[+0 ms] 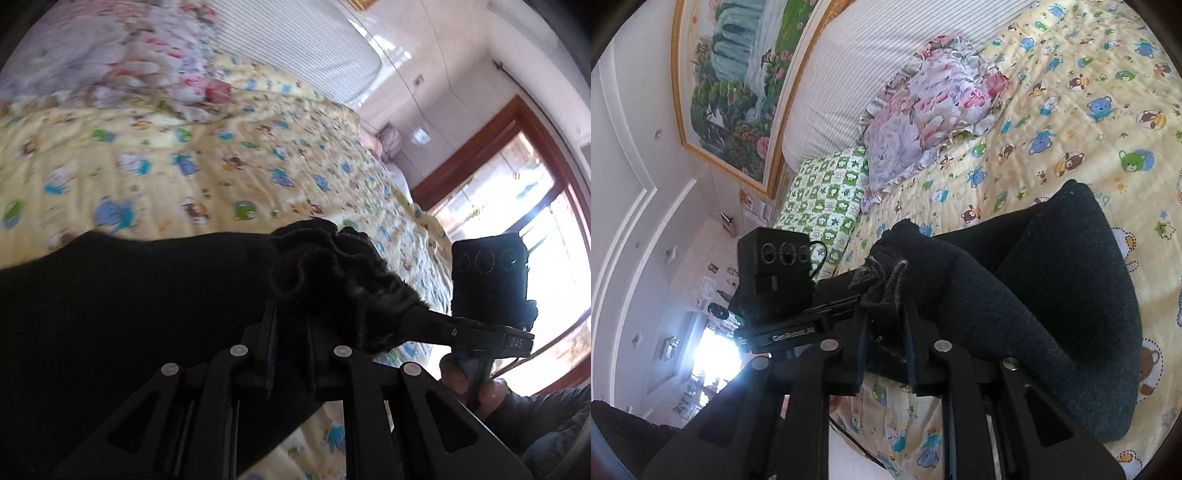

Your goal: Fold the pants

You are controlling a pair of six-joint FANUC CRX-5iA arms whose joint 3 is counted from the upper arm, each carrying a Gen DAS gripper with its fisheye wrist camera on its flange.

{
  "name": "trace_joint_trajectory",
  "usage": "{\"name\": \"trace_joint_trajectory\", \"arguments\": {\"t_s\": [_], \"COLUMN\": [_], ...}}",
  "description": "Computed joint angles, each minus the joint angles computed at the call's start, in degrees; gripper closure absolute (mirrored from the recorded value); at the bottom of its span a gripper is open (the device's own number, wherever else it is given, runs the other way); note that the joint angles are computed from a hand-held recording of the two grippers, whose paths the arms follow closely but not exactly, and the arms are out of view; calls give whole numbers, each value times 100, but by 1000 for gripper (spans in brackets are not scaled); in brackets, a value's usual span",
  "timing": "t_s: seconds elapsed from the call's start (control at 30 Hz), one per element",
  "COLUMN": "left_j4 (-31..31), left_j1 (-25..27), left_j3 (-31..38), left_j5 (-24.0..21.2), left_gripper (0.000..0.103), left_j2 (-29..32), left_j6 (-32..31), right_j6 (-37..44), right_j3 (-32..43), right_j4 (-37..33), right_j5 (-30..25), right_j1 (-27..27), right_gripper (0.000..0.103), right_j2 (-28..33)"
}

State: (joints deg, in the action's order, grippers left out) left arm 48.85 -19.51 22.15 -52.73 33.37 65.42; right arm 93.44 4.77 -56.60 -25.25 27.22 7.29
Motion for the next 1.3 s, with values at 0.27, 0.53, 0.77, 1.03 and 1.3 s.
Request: {"name": "trace_joint_trajectory", "arguments": {"t_s": [0.27,0.53,0.77,1.03,1.3], "left_j4": [527,815,212,321,-62], "left_j1": [137,105,102,193,366], "left_j3": [-1327,-1956,-2476,-3205,-3694], "left_j5": [696,1096,1835,2353,2690], "left_gripper": [91,88,53,53,53], "left_j2": [-797,-1184,-1766,-2373,-2834], "left_j6": [14,107,1007,1301,1921], "right_j6": [-101,176,132,89,93], "right_j3": [105,180,220,609,1272], "right_j4": [322,-100,55,405,596], "right_j5": [-56,-254,-255,-468,-968], "right_j1": [198,66,142,262,322], "right_gripper": [56,53,49,47,46], "right_j2": [88,84,43,243,713]}}
